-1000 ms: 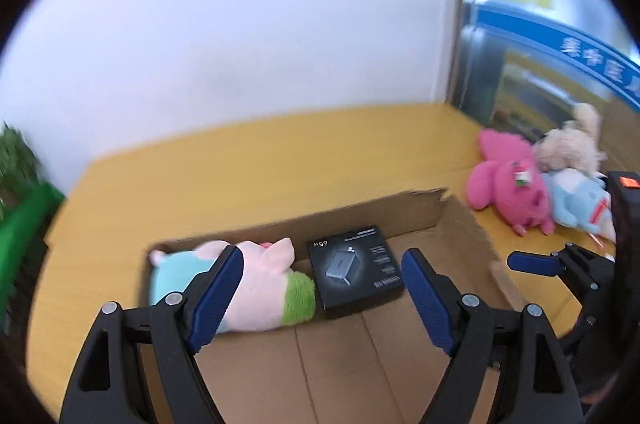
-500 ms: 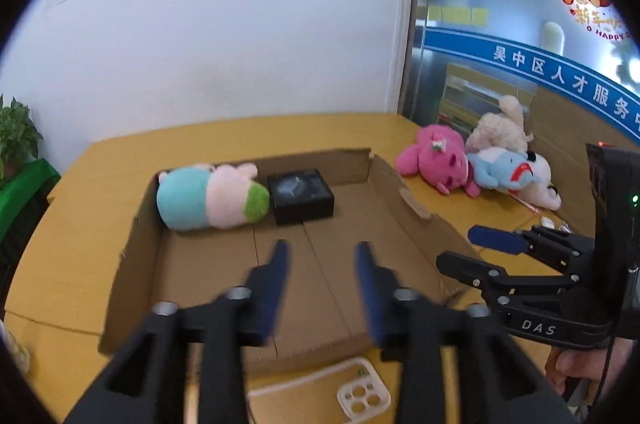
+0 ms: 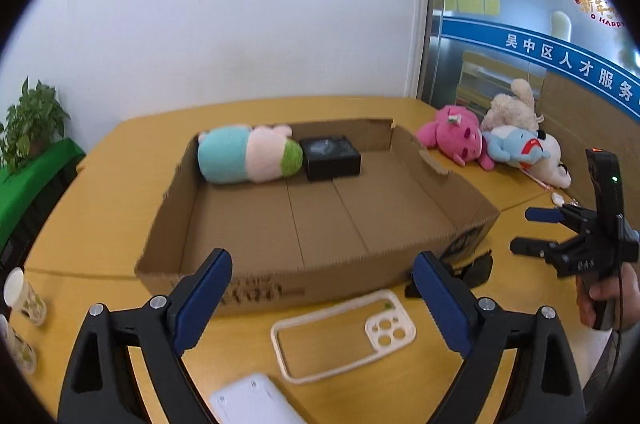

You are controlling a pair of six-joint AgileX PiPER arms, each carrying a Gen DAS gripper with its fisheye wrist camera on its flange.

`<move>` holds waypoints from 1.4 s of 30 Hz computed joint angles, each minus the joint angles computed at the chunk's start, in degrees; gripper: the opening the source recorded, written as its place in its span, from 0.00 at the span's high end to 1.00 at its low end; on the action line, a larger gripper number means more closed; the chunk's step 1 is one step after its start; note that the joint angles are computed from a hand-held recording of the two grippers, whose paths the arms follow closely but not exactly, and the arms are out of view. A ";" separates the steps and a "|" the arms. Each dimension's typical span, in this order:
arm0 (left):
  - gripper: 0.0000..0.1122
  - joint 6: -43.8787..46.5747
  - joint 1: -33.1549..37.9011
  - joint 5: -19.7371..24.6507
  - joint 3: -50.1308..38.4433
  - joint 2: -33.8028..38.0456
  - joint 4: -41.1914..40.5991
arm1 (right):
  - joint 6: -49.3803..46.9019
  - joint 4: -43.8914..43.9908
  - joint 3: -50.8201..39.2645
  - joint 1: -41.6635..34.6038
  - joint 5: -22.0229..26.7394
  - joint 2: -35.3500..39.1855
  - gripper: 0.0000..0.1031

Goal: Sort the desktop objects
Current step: 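Move the right gripper down to the black sunglasses on the table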

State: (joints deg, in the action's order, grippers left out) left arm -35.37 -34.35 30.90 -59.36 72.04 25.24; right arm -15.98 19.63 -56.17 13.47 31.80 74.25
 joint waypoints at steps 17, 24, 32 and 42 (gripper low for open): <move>0.18 14.45 3.43 -5.57 11.21 1.44 -23.13 | -23.86 18.93 8.41 3.20 7.23 3.90 0.00; 0.18 30.82 6.19 -6.00 10.51 3.98 -40.82 | -13.74 5.64 8.30 5.69 -0.96 1.45 0.00; 0.18 24.22 3.40 -5.78 11.81 1.73 -35.17 | -24.34 11.78 -2.24 2.55 3.90 15.52 0.00; 0.18 31.92 3.13 -6.65 10.82 5.34 -44.43 | -23.69 17.28 11.23 6.27 1.44 -0.43 0.00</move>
